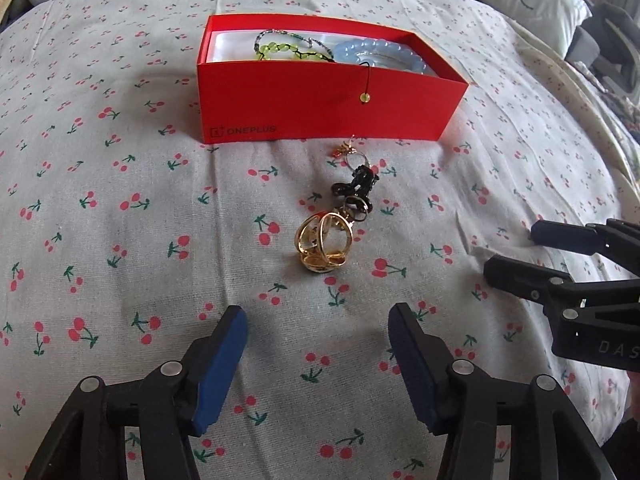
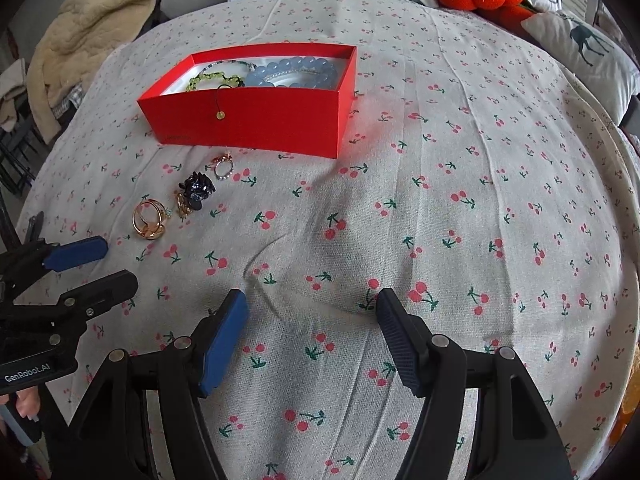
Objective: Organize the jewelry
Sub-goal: 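Move both tools toward the rings lying beside the red box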
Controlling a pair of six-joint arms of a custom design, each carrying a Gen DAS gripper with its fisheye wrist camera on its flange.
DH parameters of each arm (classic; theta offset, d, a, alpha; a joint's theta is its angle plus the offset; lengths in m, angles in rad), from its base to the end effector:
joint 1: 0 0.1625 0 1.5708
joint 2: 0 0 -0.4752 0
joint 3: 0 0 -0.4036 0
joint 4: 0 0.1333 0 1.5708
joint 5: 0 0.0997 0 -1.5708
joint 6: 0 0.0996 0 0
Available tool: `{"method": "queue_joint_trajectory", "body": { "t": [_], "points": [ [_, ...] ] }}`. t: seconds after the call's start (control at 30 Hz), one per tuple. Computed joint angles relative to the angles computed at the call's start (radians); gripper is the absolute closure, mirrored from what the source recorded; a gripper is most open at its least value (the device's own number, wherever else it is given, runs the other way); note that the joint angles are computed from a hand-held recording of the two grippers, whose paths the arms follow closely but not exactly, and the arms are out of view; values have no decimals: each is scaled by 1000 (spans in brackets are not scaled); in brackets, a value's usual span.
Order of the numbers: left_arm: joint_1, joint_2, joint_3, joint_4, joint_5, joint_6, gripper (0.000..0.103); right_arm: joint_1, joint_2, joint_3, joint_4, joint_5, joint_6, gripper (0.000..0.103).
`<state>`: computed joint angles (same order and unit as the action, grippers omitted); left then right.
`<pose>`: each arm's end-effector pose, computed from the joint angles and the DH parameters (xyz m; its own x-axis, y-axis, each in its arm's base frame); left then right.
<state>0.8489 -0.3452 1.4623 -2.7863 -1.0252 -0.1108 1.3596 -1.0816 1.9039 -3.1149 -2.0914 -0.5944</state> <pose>-0.3446 -0.6714 -0.1144 -0.7438 0.4408 -0.5024 0.5789 0.8006 -0.1547 -0.0501 -0.6335 0.2873 -0.7338 0.0059 0.6793 -0.3061 0.8899 -0.3383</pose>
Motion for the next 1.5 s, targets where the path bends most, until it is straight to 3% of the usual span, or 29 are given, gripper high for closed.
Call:
{"method": "queue_joint_trajectory", "body": {
  "t": [0.27, 0.4, 0.53, 0.73, 1.17, 1.37, 1.4, 1.43, 1.5],
  "points": [
    [2, 30, -53, 21, 1, -13, 56, -12, -14, 6, 17, 31, 0, 32],
    [1, 46, -78, 34, 0, -17, 70, -13, -15, 5, 19, 32, 1, 31],
    [-4, 54, -91, 52, 33, -32, 94, -13, -14, 8, 12, 33, -4, 31],
    [2, 30, -59, 37, 51, -70, 102, -9, -9, 3, 11, 22, 4, 31],
    [25, -39, 42, -26, 63, -92, 103, 2, 16, -10, -22, 3, 22, 31],
    [23, -30, 37, -63, 35, -46, 102, 4, 23, -9, -39, -4, 11, 31],
    [23, -24, 26, -56, 23, -40, 97, 4, 23, -8, -41, -4, 8, 30],
    [23, -18, 13, -46, 7, -38, 83, 4, 23, -6, -42, -3, 8, 30],
    [21, -1, -13, -35, -10, -39, 64, 3, 18, -4, -37, 1, 10, 30]
  ]
}}
